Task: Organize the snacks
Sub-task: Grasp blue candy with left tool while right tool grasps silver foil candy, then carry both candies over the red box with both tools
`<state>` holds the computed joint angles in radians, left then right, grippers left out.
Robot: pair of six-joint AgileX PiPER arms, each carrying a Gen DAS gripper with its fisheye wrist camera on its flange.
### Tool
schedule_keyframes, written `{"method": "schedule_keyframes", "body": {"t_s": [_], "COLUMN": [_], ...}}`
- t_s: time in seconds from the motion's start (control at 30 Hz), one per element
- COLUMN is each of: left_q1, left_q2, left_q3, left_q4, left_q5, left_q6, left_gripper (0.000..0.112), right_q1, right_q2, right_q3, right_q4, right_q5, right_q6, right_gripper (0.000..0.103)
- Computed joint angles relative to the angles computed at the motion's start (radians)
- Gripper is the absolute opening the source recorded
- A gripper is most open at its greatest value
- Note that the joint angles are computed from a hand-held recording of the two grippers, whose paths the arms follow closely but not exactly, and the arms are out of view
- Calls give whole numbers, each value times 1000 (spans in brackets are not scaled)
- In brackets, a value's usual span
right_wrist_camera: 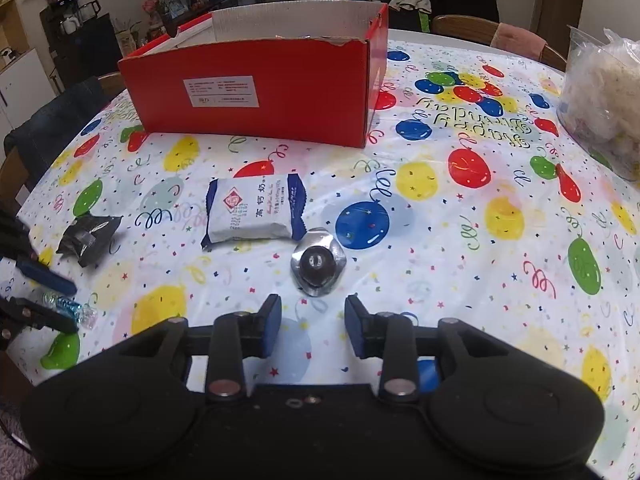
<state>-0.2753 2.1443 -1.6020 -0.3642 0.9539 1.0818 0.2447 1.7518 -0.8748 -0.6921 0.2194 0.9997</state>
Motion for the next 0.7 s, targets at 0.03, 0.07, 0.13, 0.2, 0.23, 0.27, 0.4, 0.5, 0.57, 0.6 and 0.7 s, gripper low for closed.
{"method": "schedule_keyframes", "body": {"t_s": [0.03,0.07,0.13,0.2,0.23,0.27,0.4,0.5,0.57,0.6,0.7], "left_q1": [-4,-8,-15,-18,-15,-12,13,32,42,47,56], "left_q2": [-9,-14,-21,-20,-18,-16,5,15,23,26,29], "left_q3": [15,24,36,31,29,28,-9,-29,-43,-48,-49], "left_q4": [0,0,3,7,4,0,-25,-54,-70,-76,-89], "left_q5": [-16,-24,-38,-33,-32,-34,-5,15,28,33,34], "left_q6": [5,5,-20,-68,-91,-111,-213,-251,-274,-285,-306], "left_gripper": [17,15,12,12,12,12,12,12,12,12,12], "right_q1": [-2,-1,0,4,7,13,21,29,34,34,31], "right_q2": [8,17,37,56,65,75,107,120,120,118,110], "right_q3": [-7,-16,-37,-56,-66,-76,-115,-136,-135,-133,-129], "right_q4": [-1,-12,-36,-72,-96,-133,-186,-179,-191,-195,-182], "right_q5": [0,8,23,36,43,53,76,98,103,103,99], "right_q6": [4,19,58,107,134,172,226,198,199,203,200], "right_gripper": [38,39,41,42,42,42,42,38,34,34,32]}}
